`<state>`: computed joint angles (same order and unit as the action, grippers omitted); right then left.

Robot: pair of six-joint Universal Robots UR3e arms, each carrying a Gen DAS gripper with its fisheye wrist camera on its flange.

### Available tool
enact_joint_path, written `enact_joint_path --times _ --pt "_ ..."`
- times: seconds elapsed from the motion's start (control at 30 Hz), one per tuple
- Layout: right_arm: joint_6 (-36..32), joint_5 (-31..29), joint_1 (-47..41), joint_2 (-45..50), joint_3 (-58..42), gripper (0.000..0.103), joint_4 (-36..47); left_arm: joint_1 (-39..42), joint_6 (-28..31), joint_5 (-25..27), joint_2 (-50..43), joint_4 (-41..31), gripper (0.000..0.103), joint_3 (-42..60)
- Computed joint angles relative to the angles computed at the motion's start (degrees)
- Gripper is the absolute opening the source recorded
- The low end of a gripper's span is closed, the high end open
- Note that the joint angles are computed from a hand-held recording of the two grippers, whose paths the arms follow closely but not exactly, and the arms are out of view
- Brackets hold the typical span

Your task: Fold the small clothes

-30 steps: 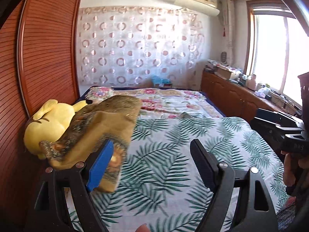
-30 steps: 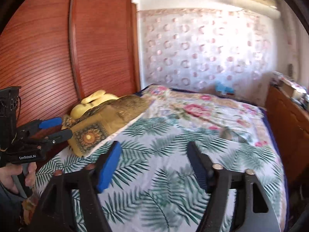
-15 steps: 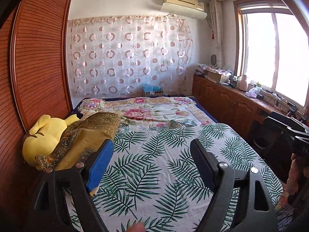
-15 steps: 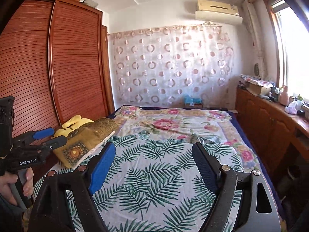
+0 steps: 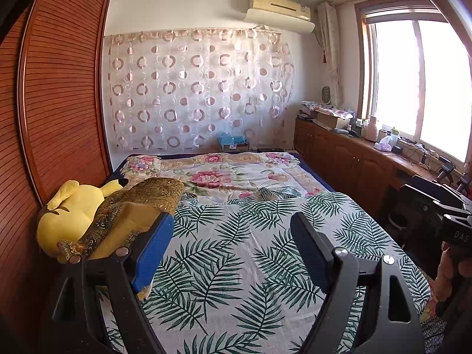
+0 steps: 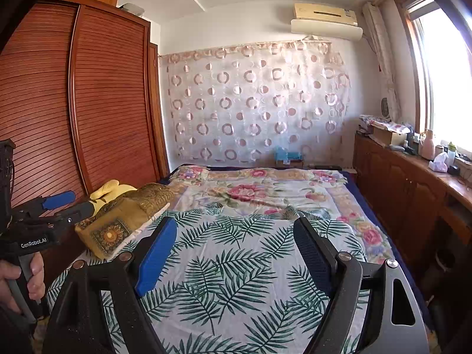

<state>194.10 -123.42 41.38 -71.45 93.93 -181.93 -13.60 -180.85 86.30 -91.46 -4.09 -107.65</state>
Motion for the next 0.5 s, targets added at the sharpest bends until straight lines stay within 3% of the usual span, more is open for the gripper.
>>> enact_joint_path --times 0.5 --pt "-0.7 2.3 -2.6 -2.3 2.0 0.083 0.2 0.3 -0.1 0.5 0.3 0.3 0.082 -0.8"
